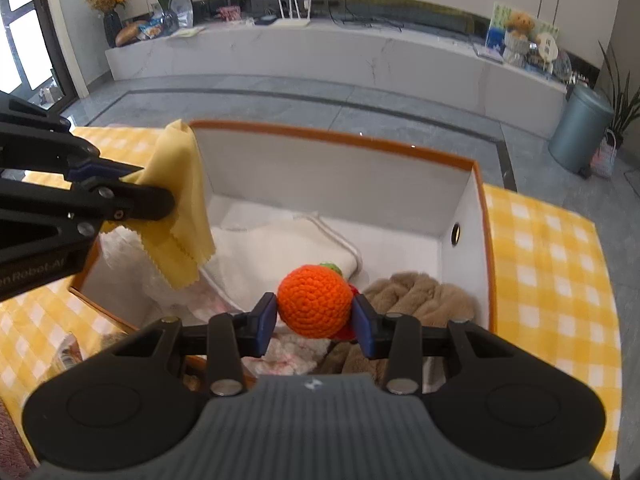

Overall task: Organize soft objects
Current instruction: 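Open both grippers to drop the cloth and ball into the orange box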

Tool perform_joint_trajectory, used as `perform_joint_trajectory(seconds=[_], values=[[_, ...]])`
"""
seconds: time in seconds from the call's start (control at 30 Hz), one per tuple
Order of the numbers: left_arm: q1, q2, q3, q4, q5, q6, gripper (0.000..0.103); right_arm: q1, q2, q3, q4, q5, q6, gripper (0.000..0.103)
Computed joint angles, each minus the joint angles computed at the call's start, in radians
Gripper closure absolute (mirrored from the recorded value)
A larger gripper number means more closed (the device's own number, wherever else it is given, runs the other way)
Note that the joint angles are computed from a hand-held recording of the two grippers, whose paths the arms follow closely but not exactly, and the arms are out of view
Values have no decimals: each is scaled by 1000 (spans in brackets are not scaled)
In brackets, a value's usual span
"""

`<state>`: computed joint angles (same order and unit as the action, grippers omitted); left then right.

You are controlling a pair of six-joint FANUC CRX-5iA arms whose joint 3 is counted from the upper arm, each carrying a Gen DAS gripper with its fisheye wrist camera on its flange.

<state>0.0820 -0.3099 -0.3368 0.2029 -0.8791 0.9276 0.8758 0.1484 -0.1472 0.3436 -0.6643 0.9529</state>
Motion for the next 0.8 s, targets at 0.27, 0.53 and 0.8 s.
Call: perform_joint_trajectory(seconds=[0.27,0.53,0.8], values=[[-2,28,9,-24,-3,13,93,3,-11,-29,43,19,-51,52],[-10,0,-3,-56,1,37,56,33,-70,-121,225,48,-228,31],[27,-85,-41,56,34,-39,29,56,-108,-181,339,13,-315,26]])
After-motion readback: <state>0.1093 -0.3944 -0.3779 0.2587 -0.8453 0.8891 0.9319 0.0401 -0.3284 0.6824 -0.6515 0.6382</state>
